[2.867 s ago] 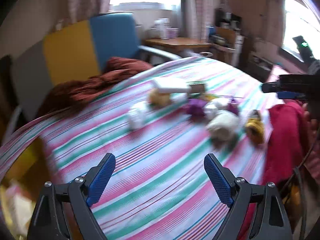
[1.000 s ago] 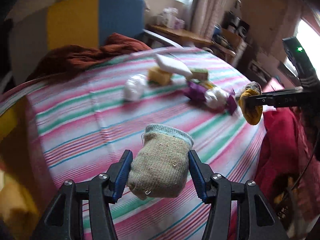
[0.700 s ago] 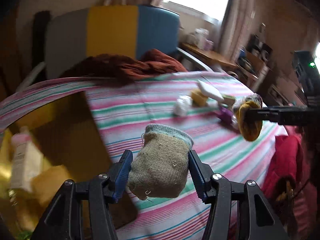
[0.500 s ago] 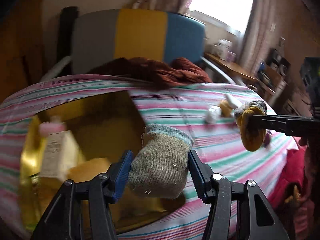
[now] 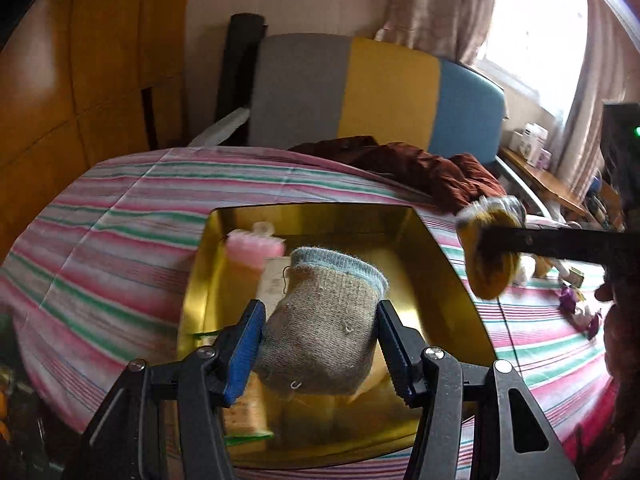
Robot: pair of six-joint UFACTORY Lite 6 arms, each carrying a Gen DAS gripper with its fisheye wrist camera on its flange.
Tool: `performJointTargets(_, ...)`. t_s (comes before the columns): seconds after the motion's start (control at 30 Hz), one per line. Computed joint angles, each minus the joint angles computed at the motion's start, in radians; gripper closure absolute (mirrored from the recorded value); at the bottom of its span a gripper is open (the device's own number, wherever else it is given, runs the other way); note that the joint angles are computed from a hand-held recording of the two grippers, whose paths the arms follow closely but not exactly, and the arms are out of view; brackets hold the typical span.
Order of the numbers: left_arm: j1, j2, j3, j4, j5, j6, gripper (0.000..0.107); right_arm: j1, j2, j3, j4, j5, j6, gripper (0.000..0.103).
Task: Organize objects
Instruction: 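Carry glove and yellow hat into the gold tray and release both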
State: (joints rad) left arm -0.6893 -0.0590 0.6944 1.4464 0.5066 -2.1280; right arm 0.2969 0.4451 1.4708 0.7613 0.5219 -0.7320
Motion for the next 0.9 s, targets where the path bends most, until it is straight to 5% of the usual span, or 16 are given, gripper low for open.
performJointTargets(0.2,0.02,-0.022,-0.059,0.04,0.003,-0.065,0.046,0.086,0.057,0.088,-0.071,-0.085,0.113,0.027)
performJointTargets(0.33,-0.004,-0.041,-0.076,0.046,0.037,-0.086,0.033,0.105,0.006,-0.002,-0.054,-0.134,0.089,0.025)
performJointTargets(0.9,-0.122,-0.068,-0.077,-0.03,0.137,-0.075,0.027,0.1,-0.301,-0.445,0.156,-0.407,-0.091,0.023)
